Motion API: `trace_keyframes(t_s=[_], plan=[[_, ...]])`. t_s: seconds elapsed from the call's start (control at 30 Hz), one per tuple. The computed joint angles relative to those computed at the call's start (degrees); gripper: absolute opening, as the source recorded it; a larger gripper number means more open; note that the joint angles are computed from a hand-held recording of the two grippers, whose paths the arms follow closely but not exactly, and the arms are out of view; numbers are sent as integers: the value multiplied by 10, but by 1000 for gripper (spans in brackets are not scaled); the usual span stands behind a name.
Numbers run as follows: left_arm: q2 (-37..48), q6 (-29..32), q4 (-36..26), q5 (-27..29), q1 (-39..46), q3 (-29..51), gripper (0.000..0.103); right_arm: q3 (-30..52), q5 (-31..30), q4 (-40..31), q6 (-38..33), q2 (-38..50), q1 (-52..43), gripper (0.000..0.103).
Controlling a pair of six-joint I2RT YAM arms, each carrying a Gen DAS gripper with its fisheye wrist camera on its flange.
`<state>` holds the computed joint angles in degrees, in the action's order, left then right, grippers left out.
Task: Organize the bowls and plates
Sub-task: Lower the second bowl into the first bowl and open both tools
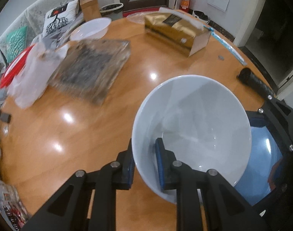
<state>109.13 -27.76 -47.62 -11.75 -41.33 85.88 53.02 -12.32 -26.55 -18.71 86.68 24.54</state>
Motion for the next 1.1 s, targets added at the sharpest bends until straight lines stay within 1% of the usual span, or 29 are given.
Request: trace_keyframes(t_s=[0.13, 0.2, 0.33, 0.4, 0.43, 0.47, 0.57, 0.7, 0.83, 0.9, 1.0, 1.07, 1.1], plan=[[-84, -3, 14, 14, 5, -105, 17, -38, 27, 12, 43, -36, 72, 97], [-120, -4, 11, 17, 4, -144, 17, -49, 40, 14, 71, -49, 107, 97], [-179, -2, -6, 21, -2, -202, 17, -73, 67, 19, 141, -76, 175, 98], [-202, -1, -8, 27, -4, -224, 17, -93, 95, 31, 169, -92, 211, 98], [-217, -5, -3, 31, -6, -239, 17, -111, 117, 50, 189, -103, 232, 98], [-227, -8, 3, 36, -6, -248, 17, -121, 126, 60, 198, -110, 241, 99], [-251, -15, 29, 43, -5, -277, 19, -178, 163, 136, 241, -138, 270, 102], [-265, -15, 62, 63, 11, -300, 20, -232, 172, 230, 256, -151, 274, 102], [-264, -8, 95, 69, 24, -311, 20, -258, 163, 285, 247, -152, 267, 102], [-264, -5, 110, 76, 31, -318, 20, -258, 161, 291, 242, -147, 266, 102], [-267, 3, 133, 93, 46, -328, 21, -243, 163, 281, 233, -125, 265, 102], [-266, 7, 143, 103, 53, -331, 21, -211, 141, 249, 227, -78, 255, 102], [-266, 8, 148, 106, 56, -333, 21, -201, 132, 248, 229, -58, 250, 102]])
